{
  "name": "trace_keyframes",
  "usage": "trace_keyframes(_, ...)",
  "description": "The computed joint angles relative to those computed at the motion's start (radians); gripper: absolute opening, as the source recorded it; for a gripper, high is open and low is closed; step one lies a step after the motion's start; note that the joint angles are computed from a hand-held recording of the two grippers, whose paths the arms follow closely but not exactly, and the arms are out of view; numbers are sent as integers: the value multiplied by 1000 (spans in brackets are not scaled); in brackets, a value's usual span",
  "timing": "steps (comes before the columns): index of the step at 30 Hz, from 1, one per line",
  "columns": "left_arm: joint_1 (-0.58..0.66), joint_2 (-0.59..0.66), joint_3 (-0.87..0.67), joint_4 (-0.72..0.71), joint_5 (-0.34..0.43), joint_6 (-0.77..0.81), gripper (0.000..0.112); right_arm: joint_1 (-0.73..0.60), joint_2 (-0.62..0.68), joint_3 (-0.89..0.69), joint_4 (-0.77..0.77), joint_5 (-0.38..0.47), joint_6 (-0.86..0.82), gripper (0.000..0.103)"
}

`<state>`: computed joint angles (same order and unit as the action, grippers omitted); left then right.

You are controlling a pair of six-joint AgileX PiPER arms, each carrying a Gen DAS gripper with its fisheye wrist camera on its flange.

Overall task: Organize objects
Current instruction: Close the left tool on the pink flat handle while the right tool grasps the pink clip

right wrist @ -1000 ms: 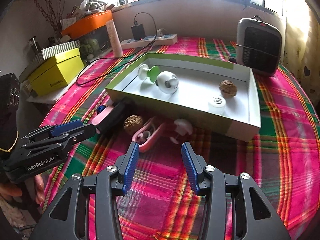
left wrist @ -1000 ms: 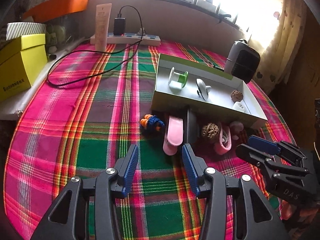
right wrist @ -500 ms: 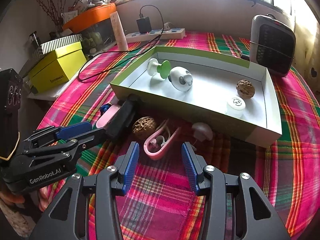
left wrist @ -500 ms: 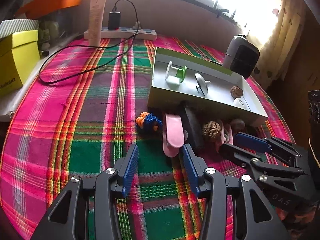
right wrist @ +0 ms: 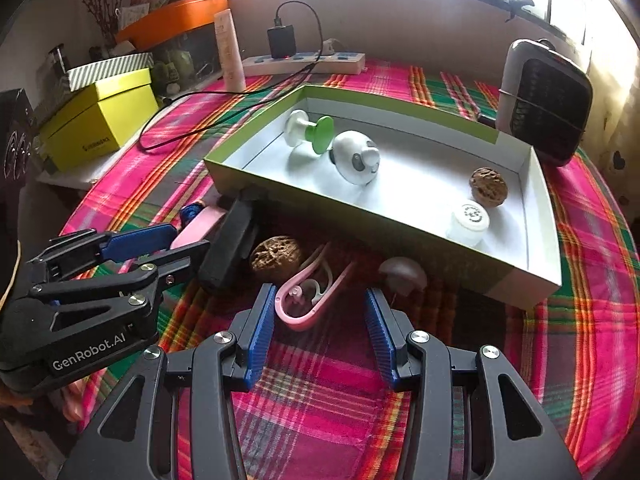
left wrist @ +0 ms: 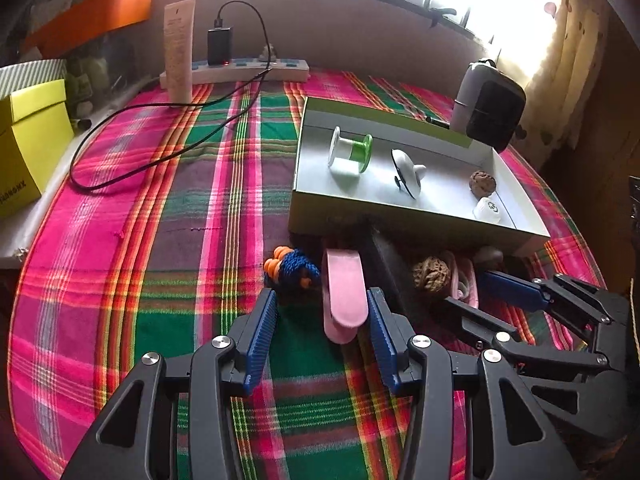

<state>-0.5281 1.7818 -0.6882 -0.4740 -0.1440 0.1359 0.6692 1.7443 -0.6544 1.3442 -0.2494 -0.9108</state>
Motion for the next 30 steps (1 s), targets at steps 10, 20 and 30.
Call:
trace_keyframes(10,11,19,-43,-51,33,18,43,-5,-9,15,-54,2,76,44)
trace_keyframes(20,-3,15,-40,-242,29,196,23,-6,-25,37,-116,-2,130,24)
trace_keyframes(30,-7,-4,4,1,11,-57,16,0,-50,71,-206,-14,211,22)
